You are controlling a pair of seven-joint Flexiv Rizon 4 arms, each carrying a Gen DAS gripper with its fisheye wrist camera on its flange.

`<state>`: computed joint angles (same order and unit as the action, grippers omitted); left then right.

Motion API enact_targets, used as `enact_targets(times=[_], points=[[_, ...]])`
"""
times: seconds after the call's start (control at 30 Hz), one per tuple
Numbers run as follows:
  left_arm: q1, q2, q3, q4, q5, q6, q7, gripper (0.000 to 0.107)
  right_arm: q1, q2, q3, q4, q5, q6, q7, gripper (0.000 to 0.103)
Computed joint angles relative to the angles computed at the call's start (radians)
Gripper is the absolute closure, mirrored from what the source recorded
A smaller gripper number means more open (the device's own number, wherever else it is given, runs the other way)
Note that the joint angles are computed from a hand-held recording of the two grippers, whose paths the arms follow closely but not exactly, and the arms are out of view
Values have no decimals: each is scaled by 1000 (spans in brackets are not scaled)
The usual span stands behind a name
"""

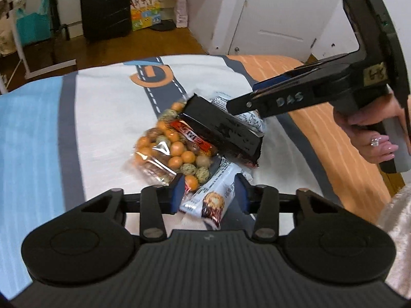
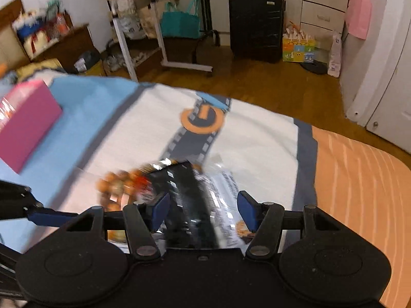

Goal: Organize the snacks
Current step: 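Close each gripper on a white wafer bar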

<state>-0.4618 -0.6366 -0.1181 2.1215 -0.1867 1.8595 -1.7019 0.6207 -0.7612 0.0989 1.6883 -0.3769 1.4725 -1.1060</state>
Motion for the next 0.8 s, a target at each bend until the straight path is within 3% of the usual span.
enact_targets(times=[0.1,0.2,0.27,0.33,0.4,0.47,0.67,0.8], points=[[-17,-36,12,-34,10,-10,25,73,54,-19,-95,17,-29,52,21,39],[-46,-59,36,-58,10,-25,52,75,61,-41,-120,21,-42,88,12,39],[4,-62,-19,-53,29,-27,60,75,68,-44,-141,39,-40,136,6,39],[64,-62,-82,-43,44,-38,56,75,44,-38,-107,36,-27,117,0,41],[155,-71,-180,-30,75,-46,53,75,-24,-38,-15,20,-12,74,-25,58],[193,-83,-224,-34,86,-61,47,75,-63,-41,39,10,12,51,-36,58],[11,-102,-56,-105,39,-94,34,69,-46,-56,16,11,44,88,-23,48],[-200,-114,147,-148,-1,-112,30,69,-114,-84,92,1,84,123,-22,44]])
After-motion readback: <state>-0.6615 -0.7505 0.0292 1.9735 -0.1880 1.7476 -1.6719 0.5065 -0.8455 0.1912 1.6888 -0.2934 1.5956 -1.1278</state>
